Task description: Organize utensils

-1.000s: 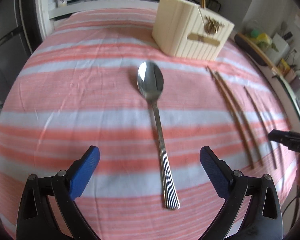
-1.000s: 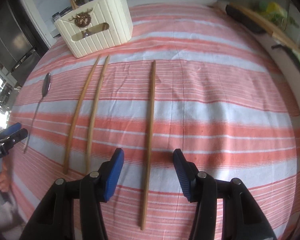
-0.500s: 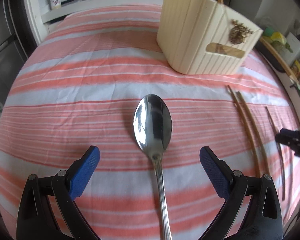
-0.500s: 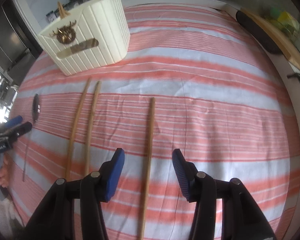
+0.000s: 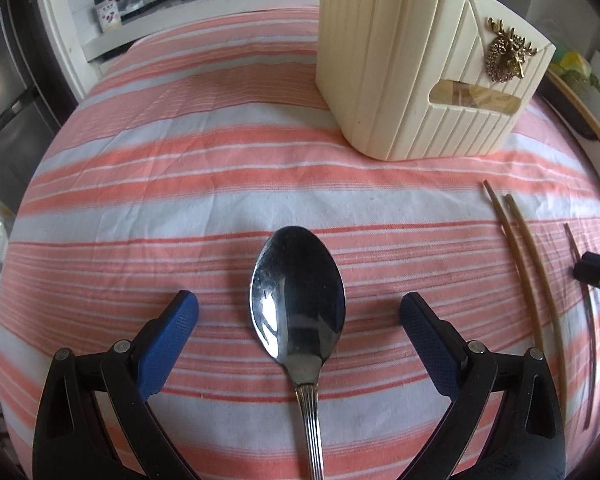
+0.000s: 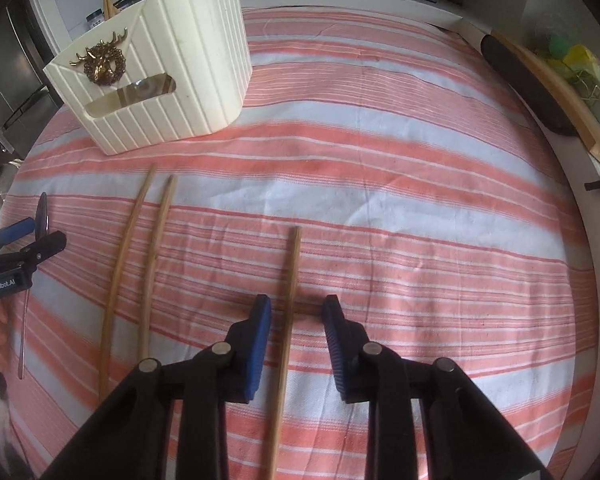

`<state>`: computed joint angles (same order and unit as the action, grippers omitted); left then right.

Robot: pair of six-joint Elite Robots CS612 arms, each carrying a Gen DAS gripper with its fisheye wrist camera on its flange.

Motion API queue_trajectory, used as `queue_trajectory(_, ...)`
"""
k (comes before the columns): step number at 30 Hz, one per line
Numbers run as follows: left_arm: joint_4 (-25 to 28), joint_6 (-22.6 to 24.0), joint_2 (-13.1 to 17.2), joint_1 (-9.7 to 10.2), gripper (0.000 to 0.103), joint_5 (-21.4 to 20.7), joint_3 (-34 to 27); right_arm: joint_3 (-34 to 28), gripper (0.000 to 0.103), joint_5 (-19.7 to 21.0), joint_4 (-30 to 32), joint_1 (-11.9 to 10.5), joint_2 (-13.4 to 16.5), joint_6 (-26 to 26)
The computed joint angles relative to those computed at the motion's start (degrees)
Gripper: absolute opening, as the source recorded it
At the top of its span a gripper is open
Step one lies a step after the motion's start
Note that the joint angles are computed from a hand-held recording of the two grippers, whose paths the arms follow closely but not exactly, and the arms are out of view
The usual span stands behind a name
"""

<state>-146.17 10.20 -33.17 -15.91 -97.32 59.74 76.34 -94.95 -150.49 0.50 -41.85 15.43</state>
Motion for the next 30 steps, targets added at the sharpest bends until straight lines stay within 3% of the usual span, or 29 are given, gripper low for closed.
queue_trajectory(8,-0.1,1.6,0.2,0.25,0.097,-1.3,-0.5,-0.8,0.028,-1.5,-0.1,0.4,0.6,-1.7)
queue_trajectory(10,-1.0,1.4,0.6,0.54,0.082,-1.8,-1.0,-1.1,0.025,-2.2,-0.1,0.7,0.7,-1.7)
queue_trajectory(11,-0.9,1.3,1.3,0.79,0.078,-2.4,-2.2,-1.2,0.017,-2.5,-0.2,0.9,0.7,-1.6)
queue_trajectory(12,-1.2,0.9,1.5,1.03,0.067,-3.2,-2.6,-1.2,0.009,-2.7,-0.3,1.1,0.8,-1.2)
queue_trajectory(13,-1.3,0.5,1.9,1.29,0.055,-4.0,-3.3,-1.3,0.008,-2.7,-0.4,1.2,0.8,-0.9)
queue_trajectory(15,-1.2,-0.6,2.6,1.88,0.042,-6.2,-4.5,-1.3,0.007,-1.9,-1.0,1.0,0.9,0.0)
queue_trajectory(18,-0.8,-3.2,3.1,2.64,0.041,-9.3,-5.6,-0.5,0.006,1.8,-3.9,0.3,0.8,2.6)
queue_trajectory(21,-5.0,-3.8,1.9,3.02,0.041,-10.5,-3.5,1.5,0.006,4.2,-8.8,-0.2,-0.1,3.8)
queue_trajectory(30,-17.9,-2.8,-5.2,4.15,0.041,-15.5,6.8,9.1,0.006,4.6,-21.9,0.5,-5.8,1.6)
